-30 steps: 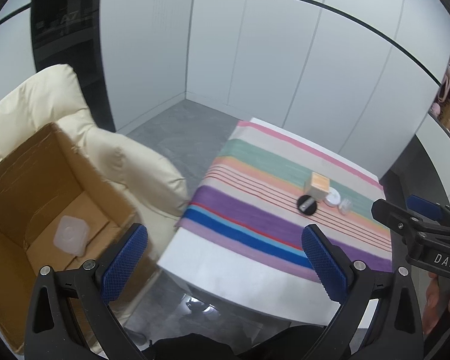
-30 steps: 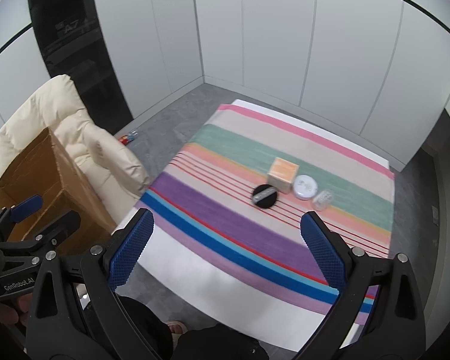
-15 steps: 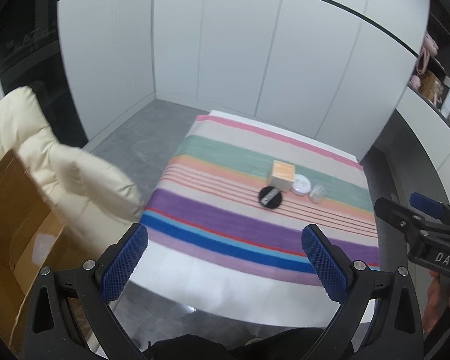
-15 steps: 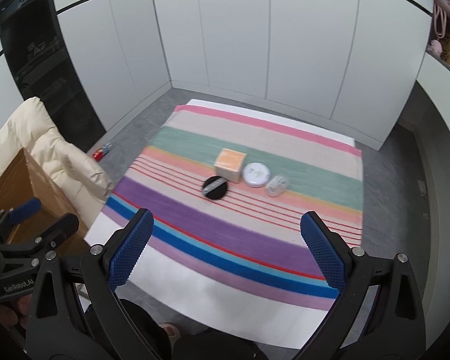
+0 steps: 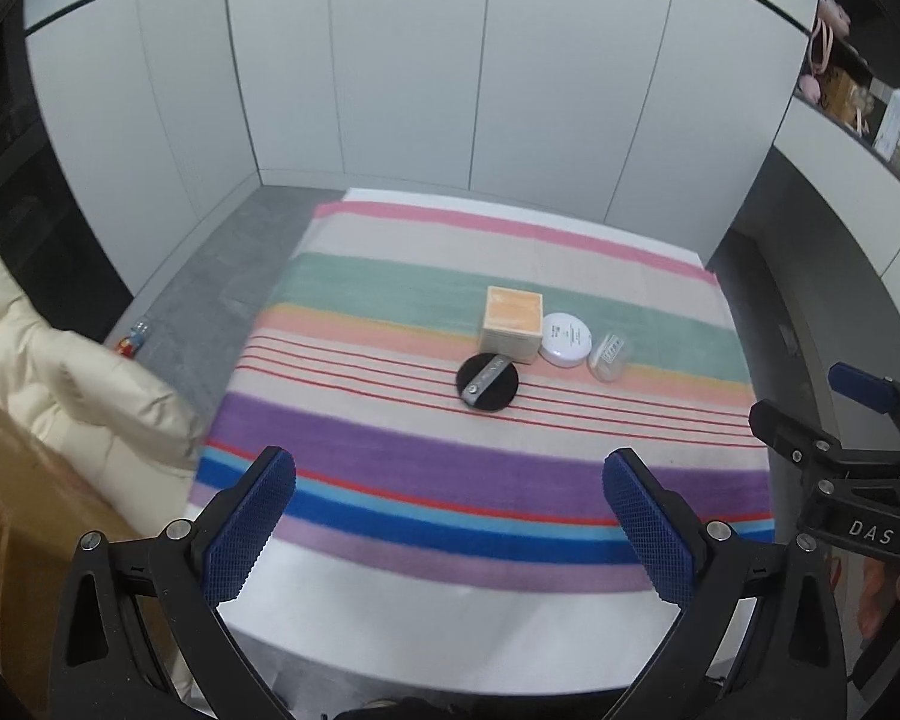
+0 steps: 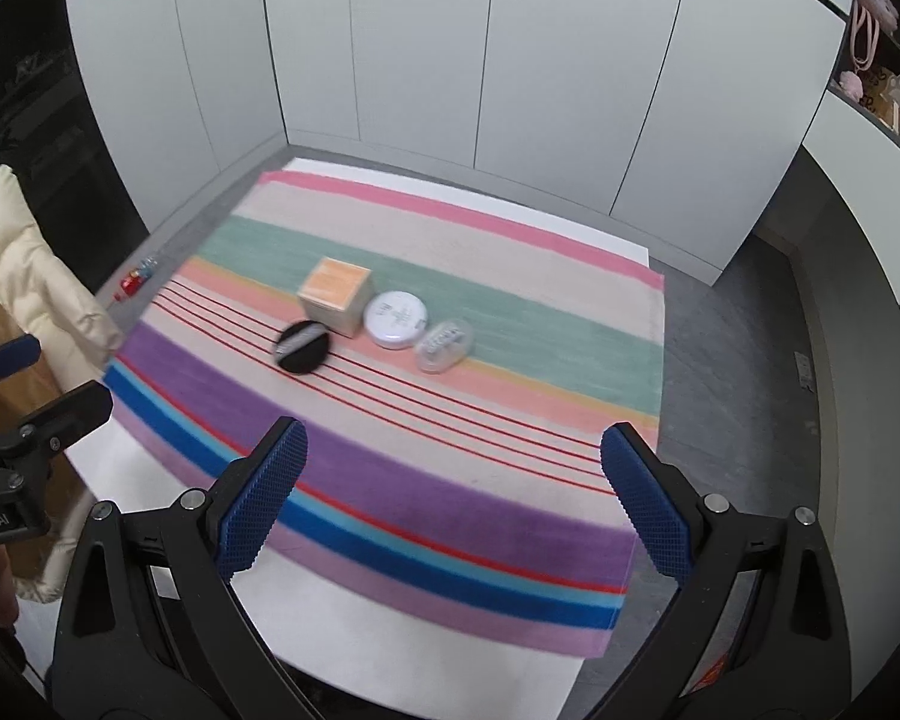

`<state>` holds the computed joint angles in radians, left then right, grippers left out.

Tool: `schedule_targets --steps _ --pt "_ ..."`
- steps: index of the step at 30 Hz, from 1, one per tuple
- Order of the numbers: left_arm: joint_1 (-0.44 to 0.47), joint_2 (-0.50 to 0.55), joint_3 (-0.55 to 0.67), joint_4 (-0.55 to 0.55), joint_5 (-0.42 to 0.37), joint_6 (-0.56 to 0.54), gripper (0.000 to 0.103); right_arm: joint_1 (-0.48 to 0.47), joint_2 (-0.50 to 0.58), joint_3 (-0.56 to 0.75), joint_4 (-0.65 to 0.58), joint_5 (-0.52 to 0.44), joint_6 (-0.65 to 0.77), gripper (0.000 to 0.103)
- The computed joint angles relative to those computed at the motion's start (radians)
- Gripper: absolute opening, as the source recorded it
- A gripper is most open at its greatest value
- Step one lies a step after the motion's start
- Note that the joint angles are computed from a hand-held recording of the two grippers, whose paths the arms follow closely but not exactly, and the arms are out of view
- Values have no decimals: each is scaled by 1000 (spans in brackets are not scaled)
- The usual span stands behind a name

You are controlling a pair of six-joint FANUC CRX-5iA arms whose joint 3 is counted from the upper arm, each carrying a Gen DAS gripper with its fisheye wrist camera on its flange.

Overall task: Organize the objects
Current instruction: 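Grasp the black MENOW puff with the left tool while the right tool grasps the clear oval case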

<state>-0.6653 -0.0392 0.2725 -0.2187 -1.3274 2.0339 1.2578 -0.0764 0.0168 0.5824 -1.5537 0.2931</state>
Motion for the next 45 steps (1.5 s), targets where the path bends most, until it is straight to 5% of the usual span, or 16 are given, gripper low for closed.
schedule_targets --steps 15,35,38,45 --pt "37 158 -29 60 100 -52 90 -178 28 -116 -123 217 82 98" --pt "60 310 -4 91 203 -121 67 -303 142 -128 -178 408 171 93" --pt "66 309 -10 105 220 -141 53 -314 159 -115 -181 418 181 85" --pt "76 302 -16 134 217 -158 50 -313 164 -116 -160 447 214 57"
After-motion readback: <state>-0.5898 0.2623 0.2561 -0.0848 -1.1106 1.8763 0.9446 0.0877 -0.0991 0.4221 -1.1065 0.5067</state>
